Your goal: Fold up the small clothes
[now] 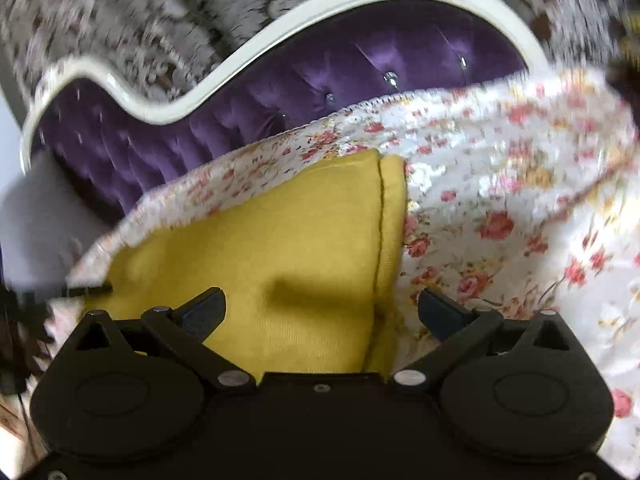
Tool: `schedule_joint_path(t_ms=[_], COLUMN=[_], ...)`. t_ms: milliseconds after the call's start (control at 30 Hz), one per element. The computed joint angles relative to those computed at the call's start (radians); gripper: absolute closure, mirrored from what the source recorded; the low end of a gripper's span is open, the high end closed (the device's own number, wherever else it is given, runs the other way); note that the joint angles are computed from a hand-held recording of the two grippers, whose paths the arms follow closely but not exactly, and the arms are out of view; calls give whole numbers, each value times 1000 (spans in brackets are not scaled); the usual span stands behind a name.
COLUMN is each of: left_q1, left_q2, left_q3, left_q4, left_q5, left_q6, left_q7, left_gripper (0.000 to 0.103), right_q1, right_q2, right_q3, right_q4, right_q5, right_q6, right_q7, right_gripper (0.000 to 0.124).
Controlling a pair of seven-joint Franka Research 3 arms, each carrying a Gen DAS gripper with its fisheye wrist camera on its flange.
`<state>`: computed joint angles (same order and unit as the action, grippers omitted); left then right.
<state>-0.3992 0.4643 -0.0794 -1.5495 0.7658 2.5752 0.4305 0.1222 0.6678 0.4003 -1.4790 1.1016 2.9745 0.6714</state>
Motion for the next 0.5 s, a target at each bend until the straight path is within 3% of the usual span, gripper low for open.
schedule_joint_path(t_ms=[133, 233, 500], left_q1=[-4, -36, -95], left_q2=[-14, 3, -20], left_q3=[-27, -17, 44], left_q4=[-40, -29, -91], left_q5=[-25, -7, 229], left_q6=[25, -23, 32], left_q7=[19, 16, -260], left_gripper=[1, 1, 1], right_q1=[-38, -42, -30], right_q2=[49, 78, 167], right_q3=[21, 20, 3], right_q4=[67, 111, 244], right_q5=[36, 63, 110], right_q6=[-92, -146, -250], right_q7=[-12, -26, -32], right_gripper=[21, 21, 21])
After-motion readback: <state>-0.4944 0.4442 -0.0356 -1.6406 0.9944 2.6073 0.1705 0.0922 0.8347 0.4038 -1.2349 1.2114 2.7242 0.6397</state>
